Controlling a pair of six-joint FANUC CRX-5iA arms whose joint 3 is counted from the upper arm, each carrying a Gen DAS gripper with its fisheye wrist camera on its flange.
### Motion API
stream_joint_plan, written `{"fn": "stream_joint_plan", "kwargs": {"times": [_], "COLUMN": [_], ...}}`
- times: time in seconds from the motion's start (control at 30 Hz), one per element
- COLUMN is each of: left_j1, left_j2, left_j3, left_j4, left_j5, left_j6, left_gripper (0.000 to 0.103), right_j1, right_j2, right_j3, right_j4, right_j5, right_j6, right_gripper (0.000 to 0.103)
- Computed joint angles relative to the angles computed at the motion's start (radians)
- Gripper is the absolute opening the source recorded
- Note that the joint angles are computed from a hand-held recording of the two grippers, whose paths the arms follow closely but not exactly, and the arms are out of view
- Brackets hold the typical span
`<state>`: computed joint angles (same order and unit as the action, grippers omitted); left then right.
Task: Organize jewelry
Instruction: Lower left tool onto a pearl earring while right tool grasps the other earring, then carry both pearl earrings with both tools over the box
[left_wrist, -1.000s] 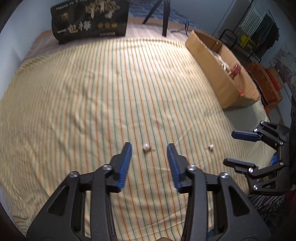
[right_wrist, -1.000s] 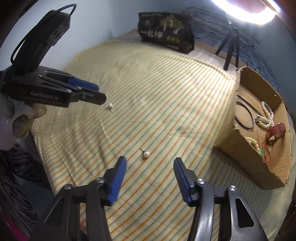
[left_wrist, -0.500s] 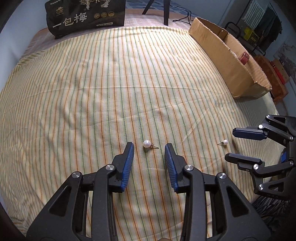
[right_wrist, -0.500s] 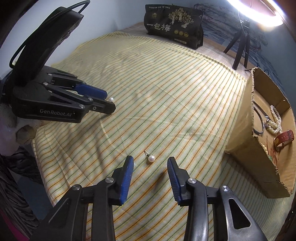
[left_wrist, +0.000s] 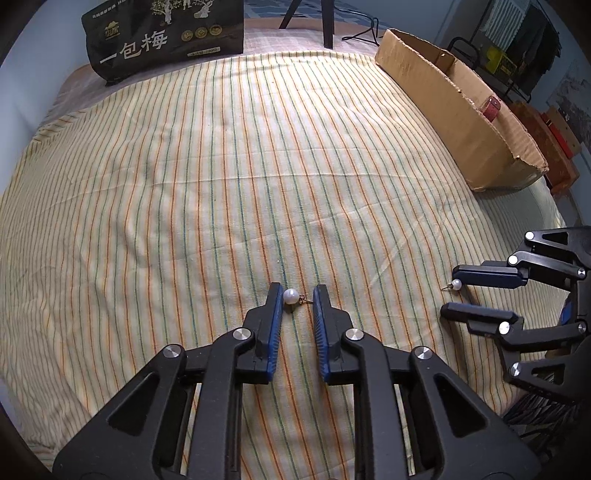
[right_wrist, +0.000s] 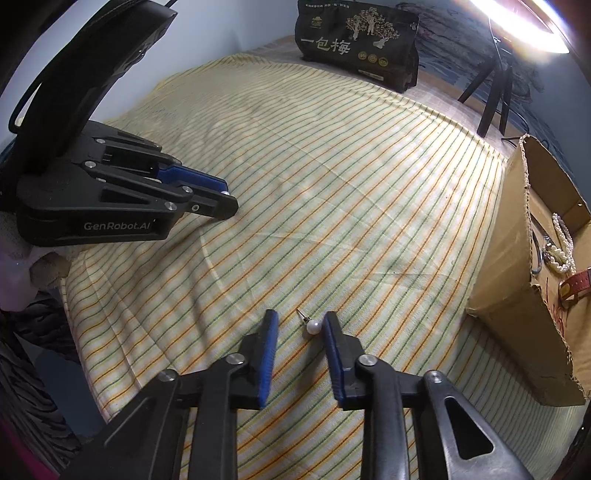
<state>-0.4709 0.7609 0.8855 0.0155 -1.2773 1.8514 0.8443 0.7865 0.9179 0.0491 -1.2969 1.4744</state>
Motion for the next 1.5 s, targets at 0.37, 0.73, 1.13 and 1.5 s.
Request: {"fn": "stream_joint_plan", "kwargs": {"times": [0.37, 0.73, 1.13, 1.5], "left_j1": [-0.01, 0.003, 0.017, -0.014], "left_j2": [0.004, -0.034, -0.044, 0.066], "left_j3": [0.025, -0.02, 0.02, 0.263], "left_j4": [-0.023, -0.014, 0.002, 0.015], "left_j5": [-0.009, 0.034, 0.068, 0.015], "left_j6": [0.014, 0.041, 0.059, 0.048], "left_gripper": [0.009, 0.009, 0.009, 0.009], "right_j1": [0.007, -0.007, -0.034, -0.076], "right_j2": [-0.018, -0.045, -0.077, -0.092], "right_j3": [-0.019, -0.031, -0.022, -0.002], "right_j4": [0.013, 0.005, 0.049, 0.12], "right_j5": [0.015, 0.047, 0.109, 0.153], "right_j6": [-0.022, -0.05, -0.103, -0.176], "right_gripper": [0.006, 0.006, 0.006, 0.006]}}
